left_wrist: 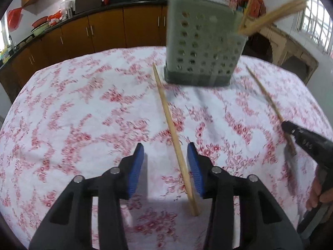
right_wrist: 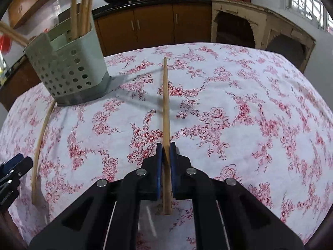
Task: Organize utensils
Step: 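Lower both tools and grasp the last loose chopstick with each, then lift both held chopsticks and carry them over the green holder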
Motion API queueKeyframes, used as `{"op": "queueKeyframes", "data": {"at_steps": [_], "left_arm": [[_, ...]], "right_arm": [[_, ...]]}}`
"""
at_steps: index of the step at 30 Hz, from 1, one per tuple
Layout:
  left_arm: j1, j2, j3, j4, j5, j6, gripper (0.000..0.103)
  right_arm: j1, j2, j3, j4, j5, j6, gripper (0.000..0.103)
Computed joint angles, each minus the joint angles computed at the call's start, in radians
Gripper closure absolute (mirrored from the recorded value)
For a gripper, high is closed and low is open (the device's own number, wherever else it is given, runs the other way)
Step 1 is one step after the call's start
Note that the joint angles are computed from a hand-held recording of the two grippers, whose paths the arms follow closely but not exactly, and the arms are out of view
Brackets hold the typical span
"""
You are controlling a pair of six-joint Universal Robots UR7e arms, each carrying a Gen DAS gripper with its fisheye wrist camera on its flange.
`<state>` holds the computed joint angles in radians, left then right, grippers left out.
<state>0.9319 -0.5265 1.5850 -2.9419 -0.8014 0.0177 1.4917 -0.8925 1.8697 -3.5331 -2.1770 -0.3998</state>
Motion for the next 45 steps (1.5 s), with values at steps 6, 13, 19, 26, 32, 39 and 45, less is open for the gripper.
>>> {"op": "queueKeyframes", "data": {"at_steps": [6,13,19,26,32,39,45], "left_arm": [[-0.003,0.035,-0.028,-0.003,0.060,0.031,0.094],[0.050,0.008,-0.066,0.016,0.087,0.013,0.095],[0.070,-0.009,-0.049,-0.033,0.057,0.093,0.093],[0.067,-0.011,-0.043,-0.038,0.058,0.087,0.092],[0.066,-0.008,-0.045,-0.038,0.067,0.092,0.092],[0.067,-0.008,-0.046,-0.037,0.065,0.090,0.092],[0.066,-0.007,-0.047,-0.036,0.066,0.089,0.092]], "right_arm": [[0.005,0.006,-0.008,0.021,0.019,-0.027,0.095],[0.009,0.010,-0.008,0.026,0.045,-0.059,0.095],[0.008,0.014,-0.023,0.034,0.048,-0.067,0.095],[0.007,0.016,-0.032,0.041,0.049,-0.065,0.095],[0.005,0.016,-0.032,0.040,0.049,-0.068,0.095],[0.007,0.017,-0.032,0.038,0.047,-0.067,0.095],[0.006,0.016,-0.030,0.038,0.049,-0.067,0.095]]}}
